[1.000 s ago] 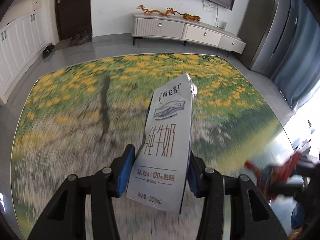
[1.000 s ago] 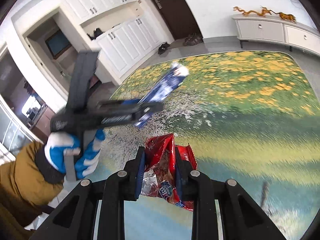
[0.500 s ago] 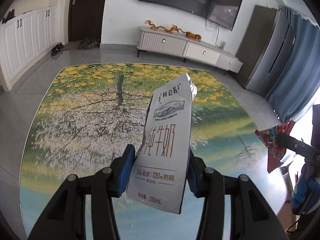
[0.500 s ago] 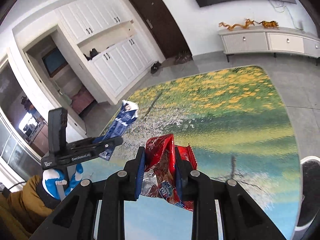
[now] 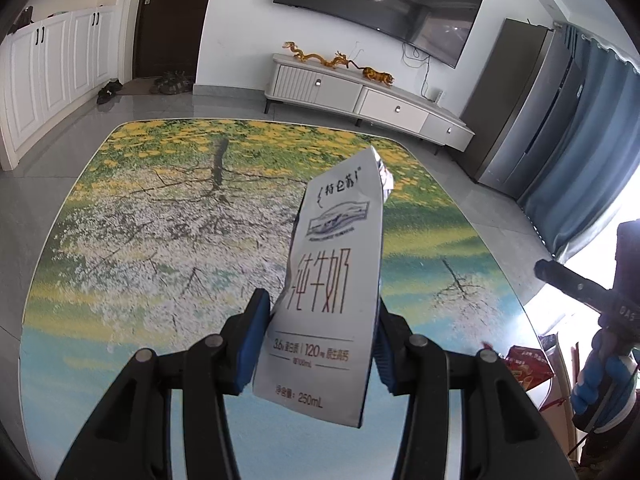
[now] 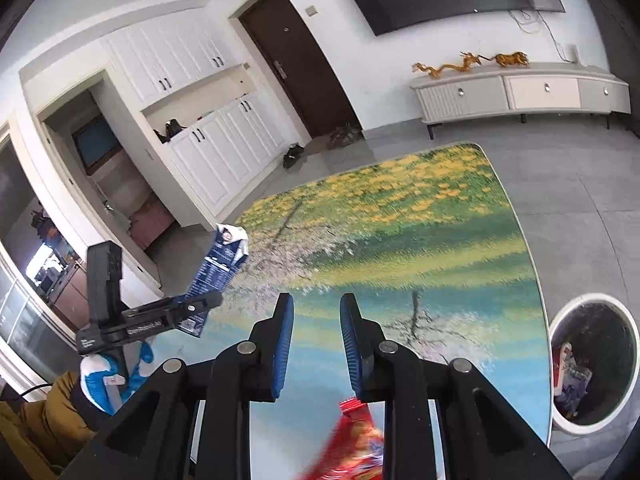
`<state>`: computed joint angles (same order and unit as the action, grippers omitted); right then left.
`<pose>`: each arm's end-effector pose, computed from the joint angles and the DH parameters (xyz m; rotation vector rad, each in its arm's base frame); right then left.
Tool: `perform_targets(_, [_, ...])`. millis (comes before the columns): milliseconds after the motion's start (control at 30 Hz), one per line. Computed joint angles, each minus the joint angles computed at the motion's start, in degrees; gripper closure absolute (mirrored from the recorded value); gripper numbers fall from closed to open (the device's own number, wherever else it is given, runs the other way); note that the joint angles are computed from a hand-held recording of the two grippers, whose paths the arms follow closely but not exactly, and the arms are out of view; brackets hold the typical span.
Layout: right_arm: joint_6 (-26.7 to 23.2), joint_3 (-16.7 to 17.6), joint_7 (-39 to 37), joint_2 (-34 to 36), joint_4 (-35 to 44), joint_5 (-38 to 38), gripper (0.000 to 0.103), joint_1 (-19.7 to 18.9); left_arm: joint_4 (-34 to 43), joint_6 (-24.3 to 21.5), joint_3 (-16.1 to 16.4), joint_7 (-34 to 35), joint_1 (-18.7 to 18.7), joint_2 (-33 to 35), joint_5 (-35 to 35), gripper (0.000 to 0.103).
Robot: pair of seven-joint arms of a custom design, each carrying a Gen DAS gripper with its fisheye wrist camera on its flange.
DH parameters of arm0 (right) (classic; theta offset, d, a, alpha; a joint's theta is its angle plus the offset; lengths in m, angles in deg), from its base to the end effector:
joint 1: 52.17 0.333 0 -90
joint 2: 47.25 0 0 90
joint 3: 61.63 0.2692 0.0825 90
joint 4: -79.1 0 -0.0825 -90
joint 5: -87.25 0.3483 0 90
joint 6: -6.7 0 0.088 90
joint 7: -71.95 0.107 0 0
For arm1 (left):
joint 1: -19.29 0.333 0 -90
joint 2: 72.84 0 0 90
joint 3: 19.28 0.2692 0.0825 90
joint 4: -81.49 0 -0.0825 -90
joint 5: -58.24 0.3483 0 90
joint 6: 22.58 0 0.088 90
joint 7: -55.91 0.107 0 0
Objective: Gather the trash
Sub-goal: 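Lift the red snack bag with the right gripper while the left holds the milk carton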
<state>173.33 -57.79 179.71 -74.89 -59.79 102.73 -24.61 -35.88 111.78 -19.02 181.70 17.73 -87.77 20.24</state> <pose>0.3820 0.2188 0.5700 -1.5523 1.5271 -0.2284 0.4999 -0.0204 0.5787 -1.6104 2.2061 -1.1107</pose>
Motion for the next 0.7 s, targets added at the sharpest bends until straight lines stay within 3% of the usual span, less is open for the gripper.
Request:
perform_targets(167, [-2.4, 1.0, 0.8, -2.4, -1.7, -2.0, 0.078, -1.7, -0.7, -0.2, 0.1, -0.5, 0.2, -0.4, 0.3, 0.058])
perform_targets(200, [-3.4, 1.0, 0.6, -3.2, -1.9, -2.5, 0.069, -1.8, -0.9, -0.3, 0.1, -0.6, 0.2, -0.5, 0.2, 0.058])
perform_targets(233, [-4.5, 1.6, 0.8, -4.1, -2.4, -3.6, 0.052, -2.5, -1.0, -0.4, 0.2, -0.6, 0.2, -0.5, 0.1, 0.058])
perform_targets(300, [-6.4, 2.2, 0.8, -5.9, -3.5, -5.1, 0.035, -3.1, -1.3, -0.7, 0.2, -0.8, 0.2, -0.7, 0.1, 0.058])
perform_targets(533, [-14.3, 0.9, -3.0, -10.4, -6.8, -5.0, 0.029, -1.0, -3.5, -1.0, 0.0, -0.6, -0.5, -2.3, -0.1, 0.058])
perform_targets(700, [-14.8, -0.7, -4.8, -10.1, -8.4, -1.3, 0.029, 1.0, -4.3, -1.2, 0.1, -0.5, -0.9, -3.1, 0.3, 0.057])
